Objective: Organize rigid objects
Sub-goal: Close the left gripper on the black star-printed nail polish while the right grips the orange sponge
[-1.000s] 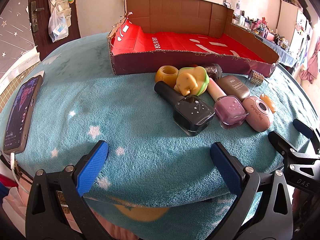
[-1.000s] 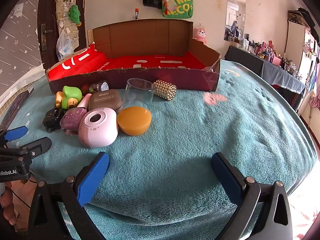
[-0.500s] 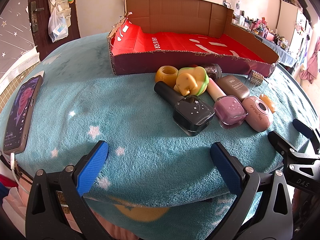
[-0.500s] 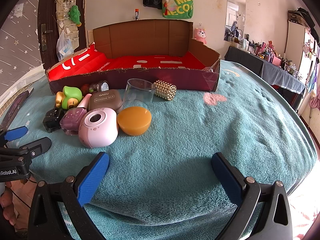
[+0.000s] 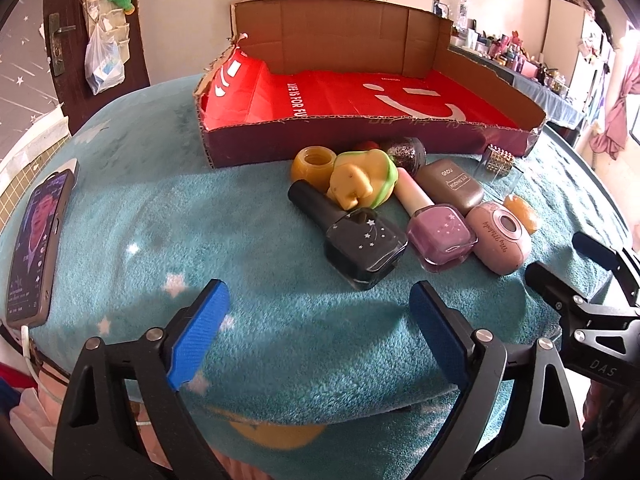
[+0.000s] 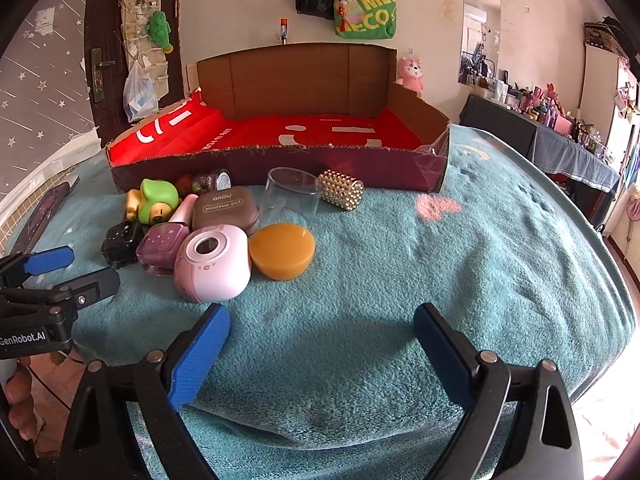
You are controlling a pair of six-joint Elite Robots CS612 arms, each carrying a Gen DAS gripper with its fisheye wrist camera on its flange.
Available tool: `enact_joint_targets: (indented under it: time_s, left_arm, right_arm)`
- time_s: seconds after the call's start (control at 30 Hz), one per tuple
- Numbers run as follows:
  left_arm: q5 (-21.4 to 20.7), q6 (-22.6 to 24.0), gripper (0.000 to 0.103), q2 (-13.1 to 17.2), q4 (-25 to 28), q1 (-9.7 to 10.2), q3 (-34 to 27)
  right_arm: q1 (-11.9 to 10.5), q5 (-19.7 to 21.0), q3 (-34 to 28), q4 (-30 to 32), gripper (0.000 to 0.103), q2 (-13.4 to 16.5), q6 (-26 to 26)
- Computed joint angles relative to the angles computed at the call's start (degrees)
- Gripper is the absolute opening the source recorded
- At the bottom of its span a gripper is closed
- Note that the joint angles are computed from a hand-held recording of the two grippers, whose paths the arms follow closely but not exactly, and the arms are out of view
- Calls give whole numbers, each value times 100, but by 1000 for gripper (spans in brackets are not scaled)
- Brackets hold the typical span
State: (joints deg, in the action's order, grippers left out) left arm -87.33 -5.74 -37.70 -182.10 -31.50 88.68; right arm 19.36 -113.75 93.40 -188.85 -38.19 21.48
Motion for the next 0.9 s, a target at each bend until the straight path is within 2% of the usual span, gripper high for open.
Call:
enact_joint_targets:
  time_s: [0.13,0.3,0.4,0.47,0.63,0.73,0.83,0.9]
  left_arm:
    - [-79,-7,88,54,56,-12,-126]
    - [-166,-210,88,119,285,15,-305]
    - [-124,-246,87,157,209,33,-353]
    - [-151,-206,87,177,152,56,-368]
    - [-137,-244,79,134,73,79,-275]
    - [-22,-267,74,90,-16,80,-160]
    - [23,-481,74,86,1,69,-154]
    - [-9,-419,72,108,0,47,-198]
  right_arm:
    - [14,-361,-100,129,91,23,-140]
    - [-98,-145,-78,119,91,-3,-54]
    - [-115,-25,-147,109,91,36,-160]
    - [-99,-105,-240,179,89,78,-247]
    - [-123,-47,-312,99,88,114,-310]
    - [-132,81,-311,58,79,103,-439]
    - [-129,98,-328,9,77,120,-482]
    - [-136,96,-362,-7,77,140,-446]
